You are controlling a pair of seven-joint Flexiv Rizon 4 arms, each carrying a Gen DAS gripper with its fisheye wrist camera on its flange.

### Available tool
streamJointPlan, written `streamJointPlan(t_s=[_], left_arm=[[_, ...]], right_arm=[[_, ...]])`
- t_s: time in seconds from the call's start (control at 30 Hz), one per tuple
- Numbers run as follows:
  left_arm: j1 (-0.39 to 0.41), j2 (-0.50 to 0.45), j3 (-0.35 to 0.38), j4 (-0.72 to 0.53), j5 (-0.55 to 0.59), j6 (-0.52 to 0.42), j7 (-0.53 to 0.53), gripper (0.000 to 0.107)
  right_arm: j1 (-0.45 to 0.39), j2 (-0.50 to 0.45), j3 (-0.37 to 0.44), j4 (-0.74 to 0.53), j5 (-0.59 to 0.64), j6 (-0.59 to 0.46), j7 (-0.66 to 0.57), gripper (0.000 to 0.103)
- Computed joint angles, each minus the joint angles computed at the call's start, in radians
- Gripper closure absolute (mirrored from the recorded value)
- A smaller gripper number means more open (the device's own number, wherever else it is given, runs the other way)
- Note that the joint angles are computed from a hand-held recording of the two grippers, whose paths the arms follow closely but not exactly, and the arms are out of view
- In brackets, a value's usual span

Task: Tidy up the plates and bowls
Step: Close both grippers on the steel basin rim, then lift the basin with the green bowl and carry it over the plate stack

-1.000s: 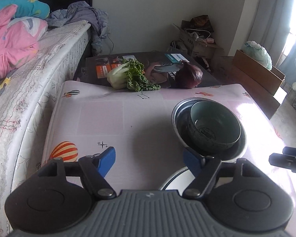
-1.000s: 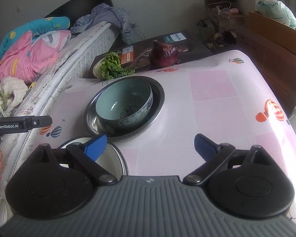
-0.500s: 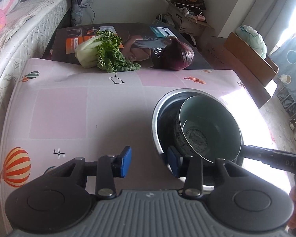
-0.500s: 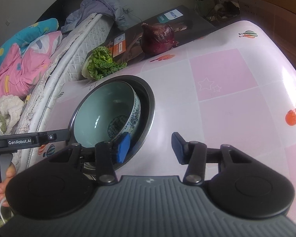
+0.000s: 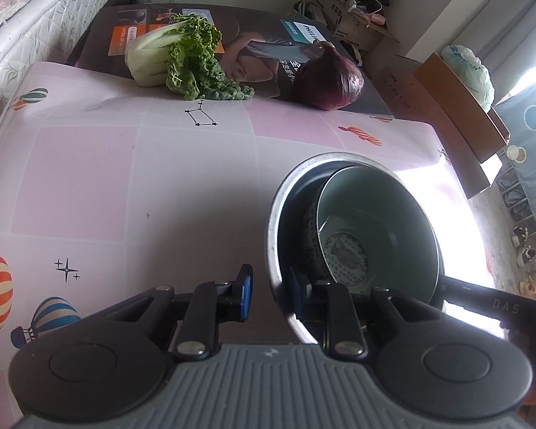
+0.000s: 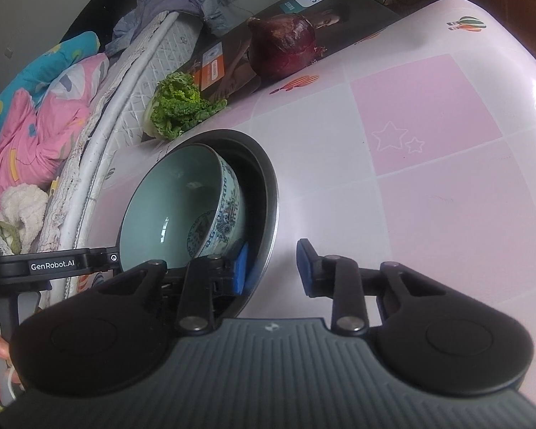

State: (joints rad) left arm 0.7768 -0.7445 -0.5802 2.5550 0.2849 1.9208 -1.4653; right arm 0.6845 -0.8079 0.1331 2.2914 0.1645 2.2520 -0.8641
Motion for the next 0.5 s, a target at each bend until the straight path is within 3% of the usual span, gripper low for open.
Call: streamJointPlan(t_s=[0.13,0.23,0.5], left_arm=[[0.015,-0.015,-0.021,-0.002,-0.005,-0.008,-0.006,0.094],[0.0,-0.007,-0.008,0.001,-0.003,0.003,-0.007,0.094],[-0.011,0.02,-0.001,0.012,0.01,0.016,-0.012,0.094]], right_arm=[[-0.023,-0.013,0.018,-0.015,-0.027,0.012,0.007,0.089],[0.019,-0.003,-0.012,-0.015,0.001,-0.004,-0.011,0.089],[0.029,0.015,-0.012,0.0,0.018,-0.006,-0.024,0.089]])
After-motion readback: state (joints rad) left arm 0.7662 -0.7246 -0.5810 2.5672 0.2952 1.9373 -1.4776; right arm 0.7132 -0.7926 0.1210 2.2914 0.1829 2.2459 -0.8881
